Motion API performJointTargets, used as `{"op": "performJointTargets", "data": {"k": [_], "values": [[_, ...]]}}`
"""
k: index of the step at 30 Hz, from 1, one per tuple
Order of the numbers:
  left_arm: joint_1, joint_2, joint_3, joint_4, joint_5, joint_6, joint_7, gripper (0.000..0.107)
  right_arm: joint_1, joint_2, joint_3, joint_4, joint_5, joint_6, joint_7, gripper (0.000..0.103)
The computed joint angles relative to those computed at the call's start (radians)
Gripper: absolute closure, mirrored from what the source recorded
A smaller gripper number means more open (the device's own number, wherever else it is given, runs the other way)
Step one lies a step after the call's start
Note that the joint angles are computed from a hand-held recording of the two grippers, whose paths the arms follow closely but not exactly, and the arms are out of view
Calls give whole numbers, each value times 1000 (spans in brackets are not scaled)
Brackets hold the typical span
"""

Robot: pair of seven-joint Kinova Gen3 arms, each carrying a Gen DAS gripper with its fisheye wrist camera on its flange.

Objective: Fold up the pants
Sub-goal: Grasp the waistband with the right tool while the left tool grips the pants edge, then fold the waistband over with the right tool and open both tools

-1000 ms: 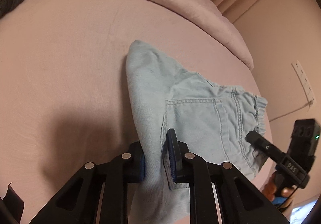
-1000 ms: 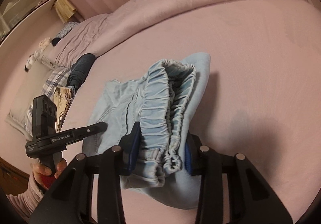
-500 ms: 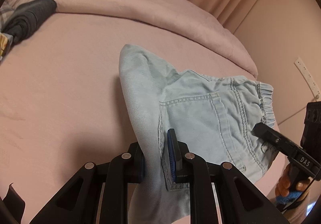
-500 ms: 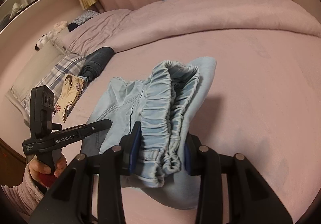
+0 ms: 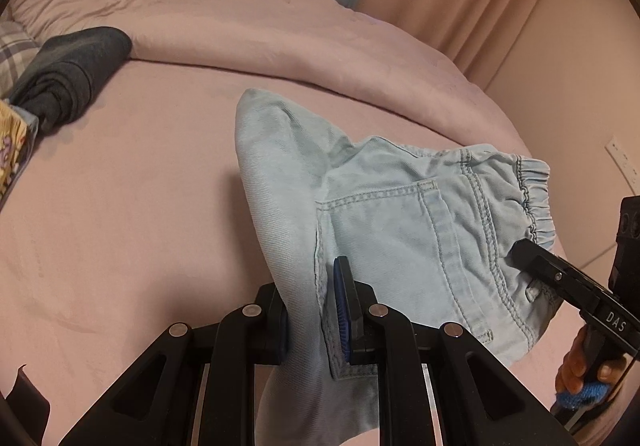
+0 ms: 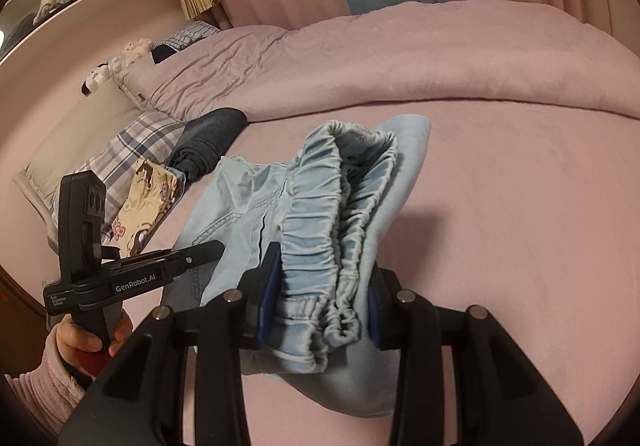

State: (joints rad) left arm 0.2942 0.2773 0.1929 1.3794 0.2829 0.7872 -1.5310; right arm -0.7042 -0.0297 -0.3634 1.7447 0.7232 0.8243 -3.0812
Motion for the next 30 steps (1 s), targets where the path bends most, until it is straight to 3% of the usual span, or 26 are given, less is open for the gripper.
{"op": "performJointTargets", "data": {"k": [10,19,30], "values": [[6,128,-19,-166,-54,56,15,91,26,98,96,-64,-10,-87,86,66],[42,239,-25,-285,-96,108,37,91,23,153,168,-65,-30,-131,75,66],[61,285,-35,-320,-134,112,34,91,68,185,219,2,-181,-215,112,65]]}}
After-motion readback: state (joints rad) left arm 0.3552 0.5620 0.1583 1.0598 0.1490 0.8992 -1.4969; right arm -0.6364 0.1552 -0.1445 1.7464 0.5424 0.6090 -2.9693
